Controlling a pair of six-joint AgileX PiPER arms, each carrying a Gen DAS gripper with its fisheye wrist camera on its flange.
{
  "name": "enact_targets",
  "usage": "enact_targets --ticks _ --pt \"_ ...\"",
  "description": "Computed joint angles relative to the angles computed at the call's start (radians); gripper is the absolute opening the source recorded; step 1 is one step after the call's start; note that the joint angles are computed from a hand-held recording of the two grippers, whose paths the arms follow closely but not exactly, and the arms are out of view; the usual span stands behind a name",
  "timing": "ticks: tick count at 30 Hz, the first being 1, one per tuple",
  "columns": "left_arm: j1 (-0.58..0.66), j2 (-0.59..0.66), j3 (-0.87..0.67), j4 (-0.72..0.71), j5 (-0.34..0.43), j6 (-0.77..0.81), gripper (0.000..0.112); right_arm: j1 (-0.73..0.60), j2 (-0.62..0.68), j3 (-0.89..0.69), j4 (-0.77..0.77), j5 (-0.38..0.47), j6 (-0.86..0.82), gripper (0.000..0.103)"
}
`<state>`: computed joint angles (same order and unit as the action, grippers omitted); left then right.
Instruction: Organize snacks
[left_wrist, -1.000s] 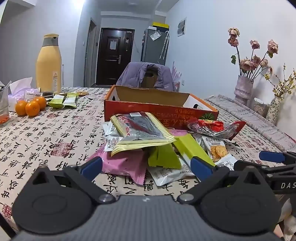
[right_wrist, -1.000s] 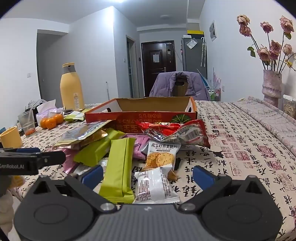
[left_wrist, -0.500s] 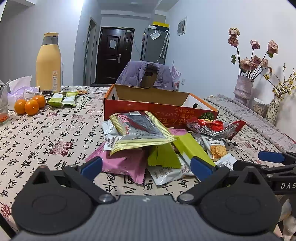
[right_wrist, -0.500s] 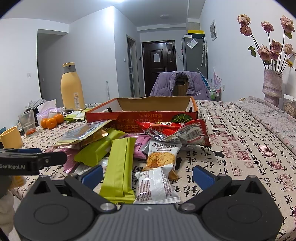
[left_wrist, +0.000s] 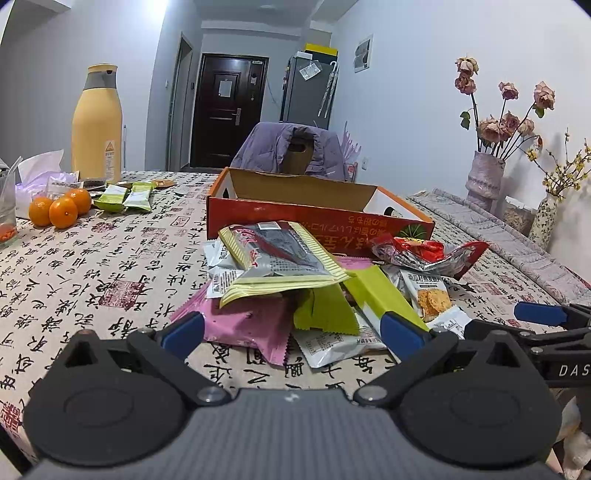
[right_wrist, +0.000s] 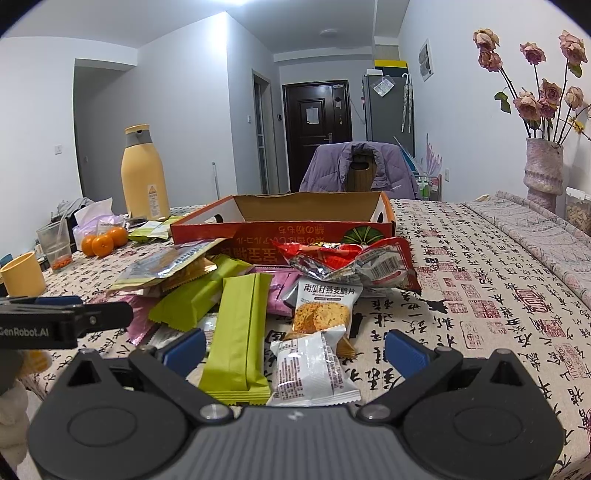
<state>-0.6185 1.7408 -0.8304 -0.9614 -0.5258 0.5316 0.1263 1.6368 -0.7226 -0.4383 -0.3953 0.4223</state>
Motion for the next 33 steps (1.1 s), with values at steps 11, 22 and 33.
enact_targets --ticks 11,22,33 --pt "-0.002 -0.005 0.011 0.018 -0.006 -0.022 0.103 0.003 0.0 0.001 0.008 0.0 -0.006 0.103" --pt "-0.004 -0.004 0.011 0.018 -0.009 -0.025 0.103 0.003 -0.001 0.001 0.008 -0.001 -0.005 0.103" --pt "-0.008 -0.007 0.013 0.02 -0.012 -0.031 0.103 0.0 -0.002 0.002 0.001 -0.002 0.0 0.103"
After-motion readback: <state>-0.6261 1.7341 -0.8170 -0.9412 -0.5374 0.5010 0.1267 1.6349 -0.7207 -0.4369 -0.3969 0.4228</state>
